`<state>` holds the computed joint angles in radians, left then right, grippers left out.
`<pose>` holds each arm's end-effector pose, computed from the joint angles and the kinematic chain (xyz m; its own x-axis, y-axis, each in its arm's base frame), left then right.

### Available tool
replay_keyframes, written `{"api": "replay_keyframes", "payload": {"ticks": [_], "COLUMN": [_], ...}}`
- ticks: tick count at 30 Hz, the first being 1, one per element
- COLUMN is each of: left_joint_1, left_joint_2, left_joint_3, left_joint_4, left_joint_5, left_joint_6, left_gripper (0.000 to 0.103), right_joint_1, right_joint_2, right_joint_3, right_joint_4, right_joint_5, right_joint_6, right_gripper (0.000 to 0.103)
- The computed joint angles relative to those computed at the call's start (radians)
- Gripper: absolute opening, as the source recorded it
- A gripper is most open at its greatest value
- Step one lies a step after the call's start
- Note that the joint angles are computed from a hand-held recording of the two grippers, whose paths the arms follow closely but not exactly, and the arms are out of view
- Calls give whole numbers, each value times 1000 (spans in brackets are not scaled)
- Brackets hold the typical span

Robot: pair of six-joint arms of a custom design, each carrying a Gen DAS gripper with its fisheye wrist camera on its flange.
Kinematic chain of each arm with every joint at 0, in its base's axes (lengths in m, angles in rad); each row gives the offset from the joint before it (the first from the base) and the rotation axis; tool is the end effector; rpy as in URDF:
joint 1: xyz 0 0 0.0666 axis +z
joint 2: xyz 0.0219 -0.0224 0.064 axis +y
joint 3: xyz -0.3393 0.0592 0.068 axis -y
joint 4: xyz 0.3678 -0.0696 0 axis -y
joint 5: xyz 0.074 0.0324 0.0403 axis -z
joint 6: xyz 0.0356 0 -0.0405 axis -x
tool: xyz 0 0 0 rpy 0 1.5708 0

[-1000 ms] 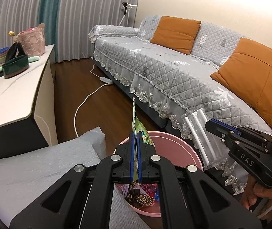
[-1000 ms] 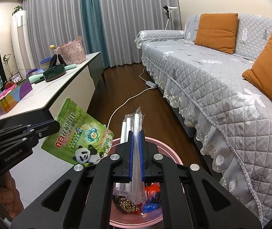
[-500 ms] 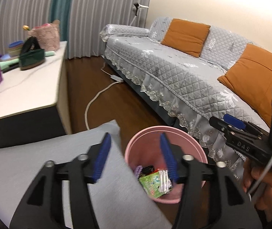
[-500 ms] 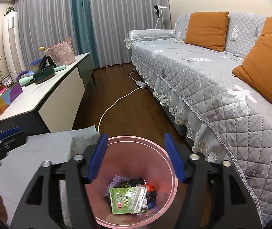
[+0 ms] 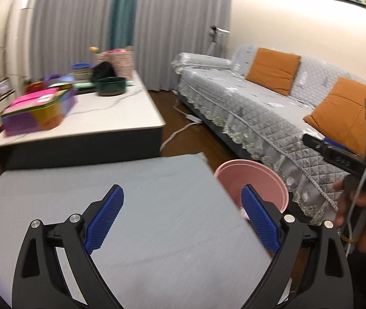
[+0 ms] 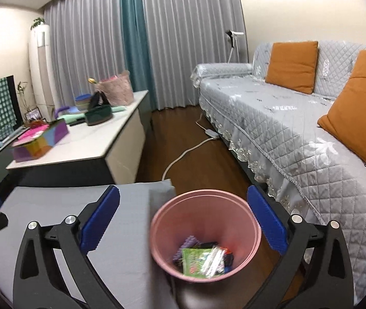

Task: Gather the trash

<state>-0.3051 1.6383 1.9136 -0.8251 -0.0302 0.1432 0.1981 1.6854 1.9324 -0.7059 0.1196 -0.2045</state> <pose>0.5343 -0.1675 0.5071 -0.5326 0.0182 -0.8462 0.2017 0.9737 -0.1061 0.5724 0.1101 0.5012 -0.4436 0.1166 -0.8886 -0.0004 0.9915 0.1303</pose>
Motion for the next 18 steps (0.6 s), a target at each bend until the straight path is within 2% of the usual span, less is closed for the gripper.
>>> {"api": "replay_keyframes", "payload": {"ticks": [1, 5, 10, 14, 18], "left_joint_1": [7, 22, 14, 17, 15], "left_joint_2": [-47, -177, -282, -317, -320], "left_joint_3": [-61, -226, -365, -432, -452], "left_joint_4": [19, 64, 70, 40, 48], "left_joint_5": [-10, -82, -162, -164, -217], "left_joint_6": [10, 57, 103, 146, 123], "left_gripper": [93, 95, 95, 95, 95], "right_joint_1": [17, 108, 209, 249, 273], "right_joint_2": [-26, -137, -216, -214, -193], "right_joint_3": [-32, -181, -300, -315, -305], "right_joint_4": [10, 34, 37, 14, 11], "right_joint_5": [13, 57, 134, 154, 177], "right_joint_6": [0, 7, 13, 4, 22], "right_gripper": [98, 98, 98, 98, 98]}}
